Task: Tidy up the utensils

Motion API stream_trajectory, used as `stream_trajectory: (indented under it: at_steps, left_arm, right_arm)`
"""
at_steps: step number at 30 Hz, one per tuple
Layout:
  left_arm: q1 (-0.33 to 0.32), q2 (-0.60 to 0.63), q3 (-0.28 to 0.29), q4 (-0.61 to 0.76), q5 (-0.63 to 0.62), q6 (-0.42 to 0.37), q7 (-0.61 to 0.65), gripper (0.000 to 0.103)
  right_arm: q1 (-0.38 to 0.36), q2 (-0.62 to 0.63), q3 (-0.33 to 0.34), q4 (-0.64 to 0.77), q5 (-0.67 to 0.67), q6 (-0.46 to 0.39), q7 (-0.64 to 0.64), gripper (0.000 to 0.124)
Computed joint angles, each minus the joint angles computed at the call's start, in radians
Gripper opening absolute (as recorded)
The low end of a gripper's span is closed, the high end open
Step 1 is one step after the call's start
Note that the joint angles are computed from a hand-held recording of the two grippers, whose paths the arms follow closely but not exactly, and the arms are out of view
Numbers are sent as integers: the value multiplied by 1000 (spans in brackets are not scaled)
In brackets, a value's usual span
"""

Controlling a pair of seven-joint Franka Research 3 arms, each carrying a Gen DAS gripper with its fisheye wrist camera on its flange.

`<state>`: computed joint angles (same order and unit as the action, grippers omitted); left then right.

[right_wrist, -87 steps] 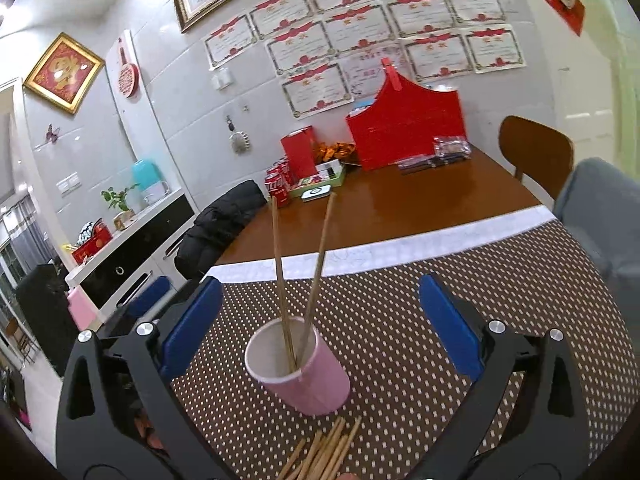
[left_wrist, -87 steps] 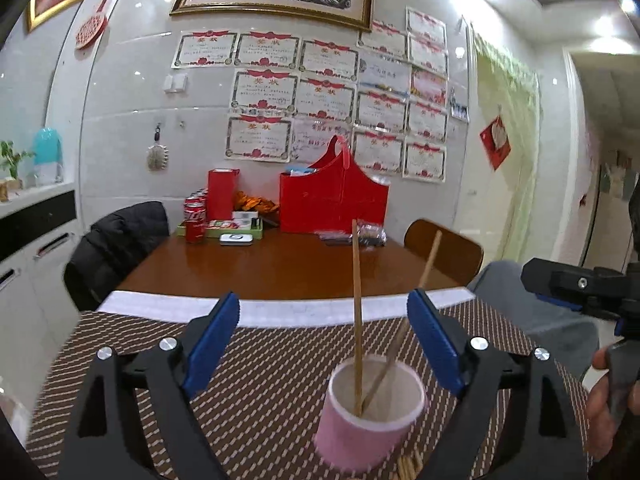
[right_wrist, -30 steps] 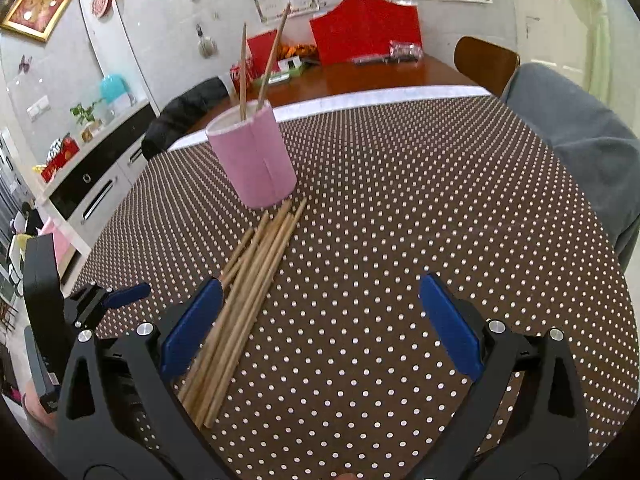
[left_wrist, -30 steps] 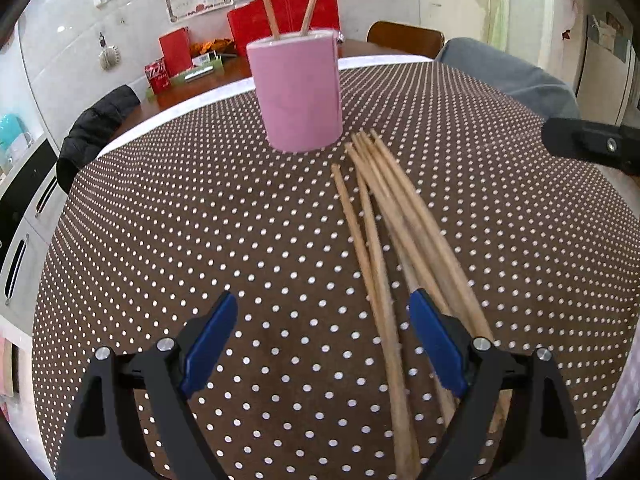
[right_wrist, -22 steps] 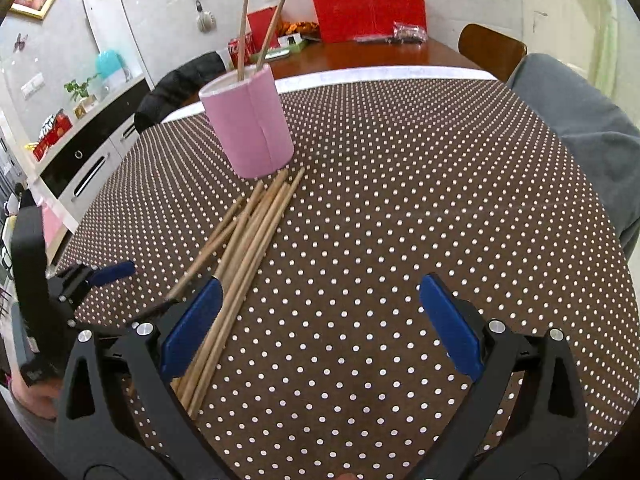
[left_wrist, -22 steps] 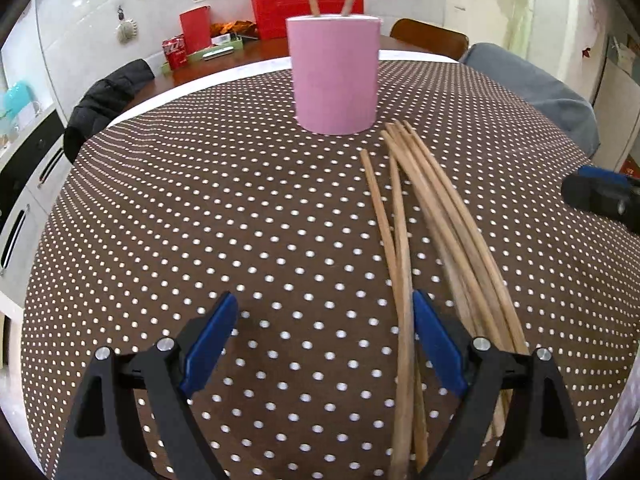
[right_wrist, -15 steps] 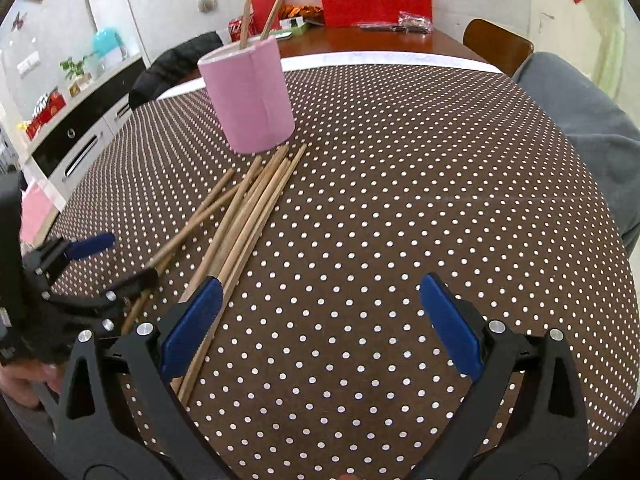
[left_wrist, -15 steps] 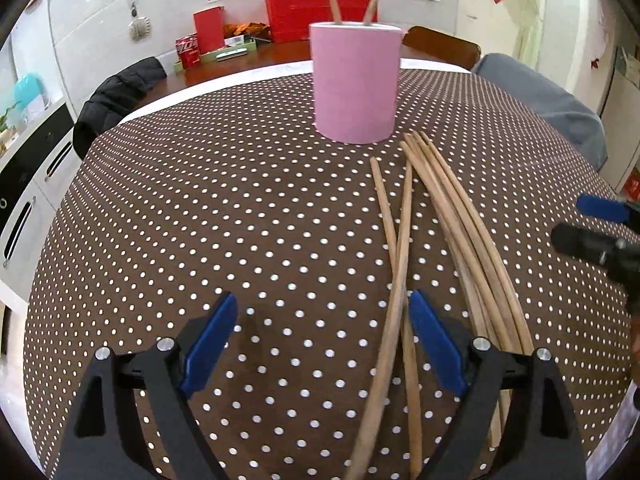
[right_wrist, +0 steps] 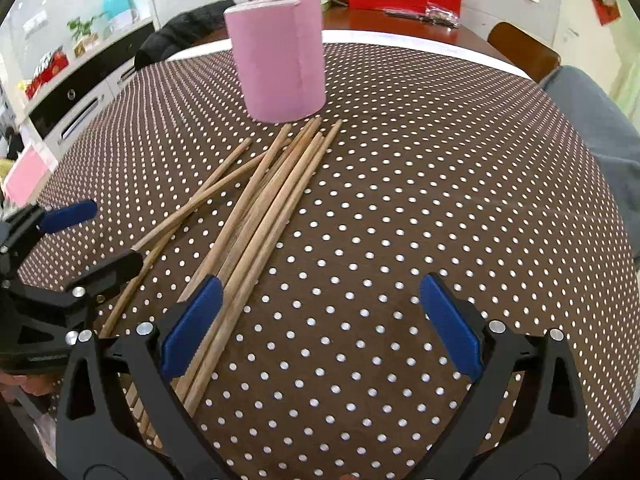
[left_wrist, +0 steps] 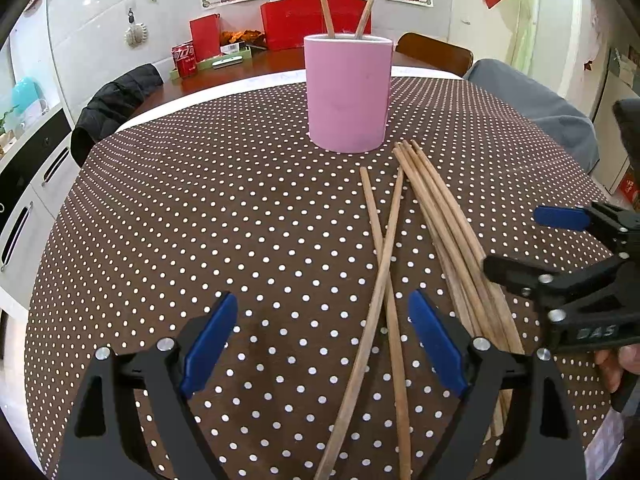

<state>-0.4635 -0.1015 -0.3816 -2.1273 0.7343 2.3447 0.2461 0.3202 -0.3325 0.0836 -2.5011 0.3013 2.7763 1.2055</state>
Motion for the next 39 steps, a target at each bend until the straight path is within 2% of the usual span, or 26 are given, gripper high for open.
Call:
stream_trajectory:
  at_steps: [3,6,10,14,19,23,30,37,38,39]
  left_arm:
    - [-2,-13,0,-14,-7,12,2,86]
    - [-2,-29,-1,-31,-24,40,5,86]
    - [-2,-27,0,-37,-52,98,29,86]
    - [-6,-12,-2,-33,-78,160,51,86]
    - [6,-19,-3,-40,-54,143,-41,86]
    - [9,-28,9,-62,-115,171,-1,86]
    - [15,-17,-4,-25,-74,96,5,86]
    - [4,67,15,81,-89,-11,180,86]
    - [3,67,20,81,-94,-6,194,81]
    - [3,66,25,78,-107,8,213,75]
  right_arm:
    - [-39,-6,28,-9,-64,17,41,97]
    - [-50,-15,19,-17,-88,12,49,97]
    - [-28,-27,-23,-25,-37,1,7,97]
    - [-31,-24,-29,-17,-19,-11,-8,97]
    - [-40,-7,-5,6,-33,-16,6,97]
    - [-30,10,-10,18,-29,-21,-8,96]
    - [-22,14,-24,42,8,-52,-38,73]
    - [-23,60,-5,84,3,-55,-23,61]
    - [-21,64,-6,88,4,-52,-23,56]
    - [-22,64,-7,88,3,-50,-23,46]
